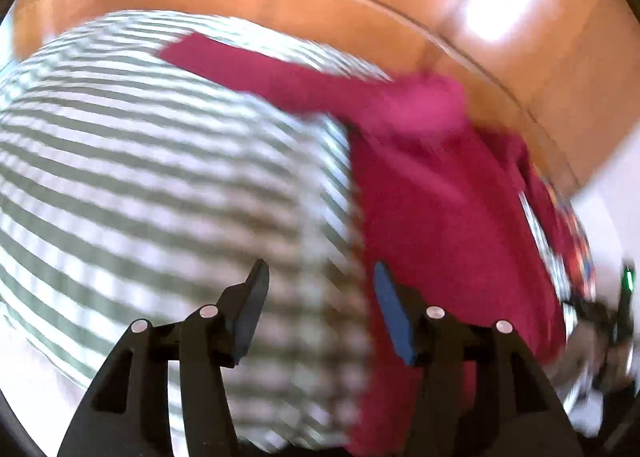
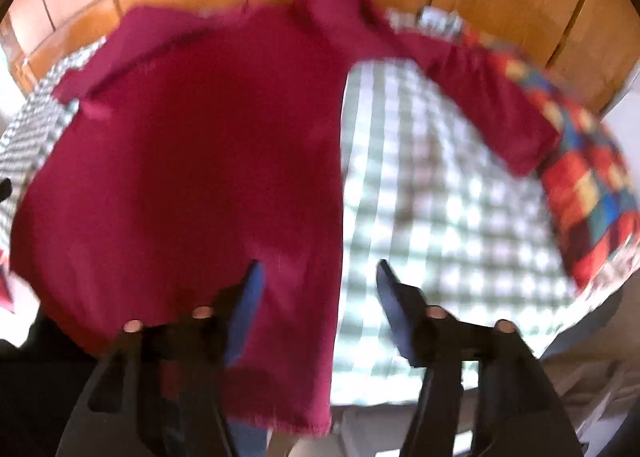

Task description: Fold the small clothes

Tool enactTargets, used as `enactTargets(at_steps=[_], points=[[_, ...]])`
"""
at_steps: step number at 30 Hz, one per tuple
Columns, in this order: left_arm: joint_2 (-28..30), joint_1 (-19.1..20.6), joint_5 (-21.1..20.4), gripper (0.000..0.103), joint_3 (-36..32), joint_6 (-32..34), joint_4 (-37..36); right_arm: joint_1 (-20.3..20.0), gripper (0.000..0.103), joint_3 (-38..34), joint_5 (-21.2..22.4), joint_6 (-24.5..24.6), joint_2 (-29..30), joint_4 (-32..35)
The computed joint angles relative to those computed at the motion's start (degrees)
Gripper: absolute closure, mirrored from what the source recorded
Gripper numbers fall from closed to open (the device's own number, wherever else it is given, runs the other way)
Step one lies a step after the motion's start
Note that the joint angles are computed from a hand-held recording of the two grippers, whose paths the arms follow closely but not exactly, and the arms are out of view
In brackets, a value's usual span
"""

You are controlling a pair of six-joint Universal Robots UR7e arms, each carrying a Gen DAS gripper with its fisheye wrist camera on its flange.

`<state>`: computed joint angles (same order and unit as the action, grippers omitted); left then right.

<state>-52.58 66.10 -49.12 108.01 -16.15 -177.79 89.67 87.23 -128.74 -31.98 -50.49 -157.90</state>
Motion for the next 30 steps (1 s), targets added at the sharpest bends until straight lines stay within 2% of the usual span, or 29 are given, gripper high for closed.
enactTargets(at_steps=[4,5,6,7,9,15,17,20,21,23,24,26,30], points=[[0.4,3.5,7.3,0.048,-6.7,-1.7,-0.3,1.1,0.043,-3.6,5.1,0.9,4.1,-0.4],[0.7,4.3,8.1,0.046,-8.1,-1.4,-0.6,1.6,0.043,-4.8,6.4,1.2,5.7,-0.2],[1.2,5.4,8.9,0.039,-10.6,-1.4,-0.2,2.0,0.043,-5.8,6.9,1.2,7.4,-0.7],[1.6,6.2,9.2,0.032,-12.6,-1.4,-0.1,2.4,0.043,-6.6,7.5,1.4,8.8,-1.0],[3.2,8.2,9.0,0.028,-17.6,-1.0,0.1,3.0,0.043,-9.0,10.6,2.7,11.7,1.0],[11.3,12.5,9.2,0.027,-36.1,-0.5,11.1,4.5,0.043,-14.0,10.4,0.2,18.5,1.7],[14.5,13.6,8.8,0.027,-42.3,0.1,14.5,4.1,0.034,-14.4,9.8,0.7,19.5,1.0],[17.6,14.4,8.9,0.028,-48.6,-0.4,18.4,2.7,0.021,-11.9,14.3,1.2,18.5,-2.4],[18.8,14.8,8.2,0.030,-50.7,-0.2,19.0,2.4,0.017,-11.0,15.2,0.6,18.4,-4.1],[20.2,15.3,6.8,0.058,-53.6,-0.7,21.9,2.2,0.008,-10.5,16.5,-0.4,18.5,-4.8],[20.8,15.6,5.3,0.094,-55.4,-1.7,25.0,2.1,0.004,-10.8,17.0,-0.7,18.5,-3.9],[20.9,15.5,5.0,0.096,-55.4,-1.4,24.1,2.4,0.003,-11.9,16.4,-0.9,19.1,-2.5],[17.5,14.1,7.0,0.096,-49.0,2.4,10.1,2.3,0.003,-11.7,16.9,-1.5,19.2,-3.2]])
